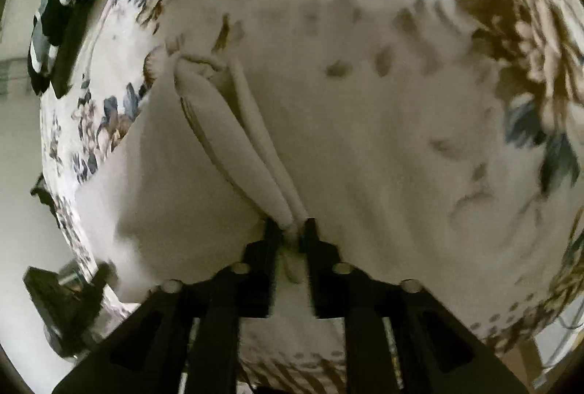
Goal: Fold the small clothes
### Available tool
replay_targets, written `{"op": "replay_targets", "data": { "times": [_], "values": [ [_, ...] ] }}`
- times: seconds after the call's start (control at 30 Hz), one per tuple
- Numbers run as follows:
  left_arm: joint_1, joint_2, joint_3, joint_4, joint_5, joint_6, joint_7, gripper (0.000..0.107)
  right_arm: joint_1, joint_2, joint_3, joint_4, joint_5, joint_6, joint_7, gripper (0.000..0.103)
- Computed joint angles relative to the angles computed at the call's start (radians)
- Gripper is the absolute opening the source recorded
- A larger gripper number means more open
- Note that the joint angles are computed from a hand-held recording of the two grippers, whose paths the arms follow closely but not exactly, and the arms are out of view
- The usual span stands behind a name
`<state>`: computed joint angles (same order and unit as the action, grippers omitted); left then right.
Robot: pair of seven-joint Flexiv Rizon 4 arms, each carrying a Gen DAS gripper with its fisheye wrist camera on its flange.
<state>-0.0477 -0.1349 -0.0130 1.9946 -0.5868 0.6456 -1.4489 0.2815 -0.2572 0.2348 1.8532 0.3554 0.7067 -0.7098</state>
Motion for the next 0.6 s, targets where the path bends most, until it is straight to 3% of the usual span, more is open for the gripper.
{"op": "replay_targets", "data": {
  "times": [0.03,0.07,0.1,0.3,0.37,0.4,0.43,0.47,0.6],
  "values": [
    [0.000,0.000,0.000,-0.010,0.004,0.020,0.004,0.040,0.003,0.009,-0.006,0.005,-0.019,0.017,0.004,0.029],
    [0.001,-0.004,-0.001,-0.019,0.000,0.036,0.010,0.053,0.004,0.015,-0.009,0.010,-0.030,0.045,0.005,0.036],
    [0.003,-0.017,-0.006,-0.032,-0.014,0.059,0.025,0.056,0.002,0.021,-0.010,0.016,-0.032,0.078,0.001,0.038],
    [0.012,-0.195,-0.044,-0.193,0.009,0.077,0.036,0.056,-0.020,-0.069,-0.014,-0.047,-0.002,0.244,-0.046,0.042],
    [0.013,-0.240,-0.056,-0.229,0.017,0.082,0.035,0.051,-0.025,-0.125,-0.010,-0.100,-0.003,0.247,-0.048,0.042],
    [0.008,-0.256,-0.056,-0.241,0.034,0.092,0.029,0.021,-0.027,-0.153,-0.006,-0.122,-0.008,0.250,-0.055,0.041],
    [0.007,-0.265,-0.057,-0.248,0.045,0.092,0.028,0.009,-0.025,-0.174,-0.004,-0.139,-0.021,0.254,-0.060,0.026],
    [0.006,-0.272,-0.055,-0.254,0.061,0.090,0.021,0.009,-0.012,-0.194,-0.010,-0.154,-0.045,0.258,-0.043,0.011],
    [0.020,-0.263,-0.064,-0.211,0.035,0.130,0.043,0.009,0.015,-0.192,-0.043,-0.123,-0.137,0.278,0.055,0.009]
  ]
}}
